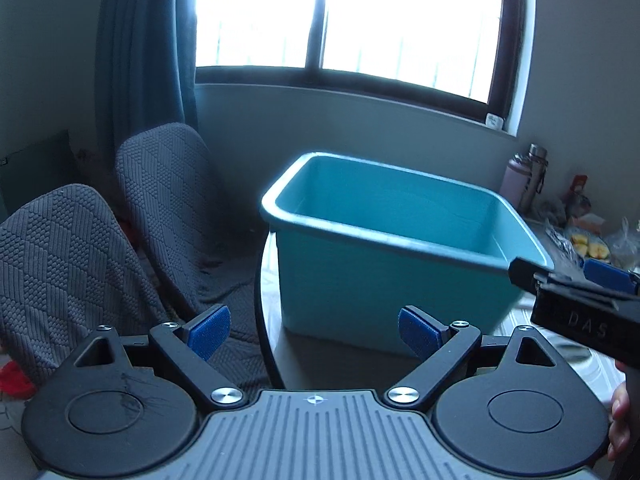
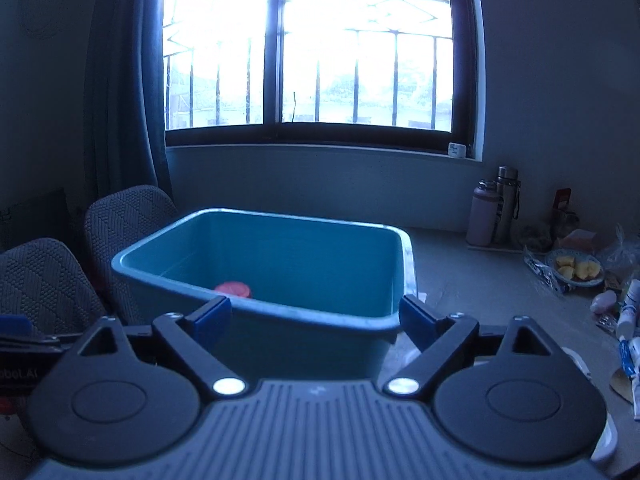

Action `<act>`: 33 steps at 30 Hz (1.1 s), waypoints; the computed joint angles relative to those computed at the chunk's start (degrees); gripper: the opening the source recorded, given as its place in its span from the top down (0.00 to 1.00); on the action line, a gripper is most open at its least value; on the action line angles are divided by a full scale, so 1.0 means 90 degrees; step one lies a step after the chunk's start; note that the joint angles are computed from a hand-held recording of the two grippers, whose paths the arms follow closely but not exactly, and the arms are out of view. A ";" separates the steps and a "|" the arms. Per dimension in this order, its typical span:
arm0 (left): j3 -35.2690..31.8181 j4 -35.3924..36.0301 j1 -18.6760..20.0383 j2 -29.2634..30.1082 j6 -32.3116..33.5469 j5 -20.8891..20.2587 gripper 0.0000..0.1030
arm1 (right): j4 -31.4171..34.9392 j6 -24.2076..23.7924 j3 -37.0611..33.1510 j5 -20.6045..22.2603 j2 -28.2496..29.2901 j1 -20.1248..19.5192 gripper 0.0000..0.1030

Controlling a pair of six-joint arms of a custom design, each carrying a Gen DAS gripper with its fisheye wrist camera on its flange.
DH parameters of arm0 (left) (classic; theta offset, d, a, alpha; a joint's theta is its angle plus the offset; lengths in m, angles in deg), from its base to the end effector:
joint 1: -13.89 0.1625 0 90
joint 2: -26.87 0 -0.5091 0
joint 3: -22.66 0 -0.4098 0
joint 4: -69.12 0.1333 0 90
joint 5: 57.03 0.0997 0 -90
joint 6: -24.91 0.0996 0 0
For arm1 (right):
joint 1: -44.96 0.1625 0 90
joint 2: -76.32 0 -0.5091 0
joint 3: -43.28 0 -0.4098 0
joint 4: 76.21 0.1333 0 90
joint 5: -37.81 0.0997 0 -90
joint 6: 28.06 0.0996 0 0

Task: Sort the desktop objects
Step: 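Move both grippers to the grey handle of the white lidded box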

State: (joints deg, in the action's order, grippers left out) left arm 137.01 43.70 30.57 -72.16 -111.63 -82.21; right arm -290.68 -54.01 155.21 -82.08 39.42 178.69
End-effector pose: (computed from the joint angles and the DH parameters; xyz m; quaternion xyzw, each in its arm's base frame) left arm -0.2147 -0.2976 0.4514 -0.0461 0.7316 -0.5367 0.4179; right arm 0.5052 -0.4071 0.0919 0.4129 -0.7819 0.4354 0.1690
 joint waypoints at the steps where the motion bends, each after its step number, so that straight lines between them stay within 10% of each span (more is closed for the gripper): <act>1: 0.0093 -0.0104 -0.0117 -0.0067 0.0078 -0.0129 0.10 | 0.0062 0.0090 0.0138 -0.0082 -0.0059 0.0020 0.12; 17: 0.1291 -0.2058 -0.1085 -0.0752 0.1394 -0.1349 0.10 | 0.0230 0.1053 0.1510 -0.1220 -0.0565 0.0229 0.12; 33: 0.1695 -0.4825 -0.0076 -0.0310 0.3608 -0.0676 0.10 | -0.0037 0.0789 0.1759 -0.1380 -0.0839 -0.0305 0.12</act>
State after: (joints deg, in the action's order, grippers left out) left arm 152.26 0.27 29.89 -74.95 -79.16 -88.29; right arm -291.01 -46.92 171.04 -94.50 31.88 175.95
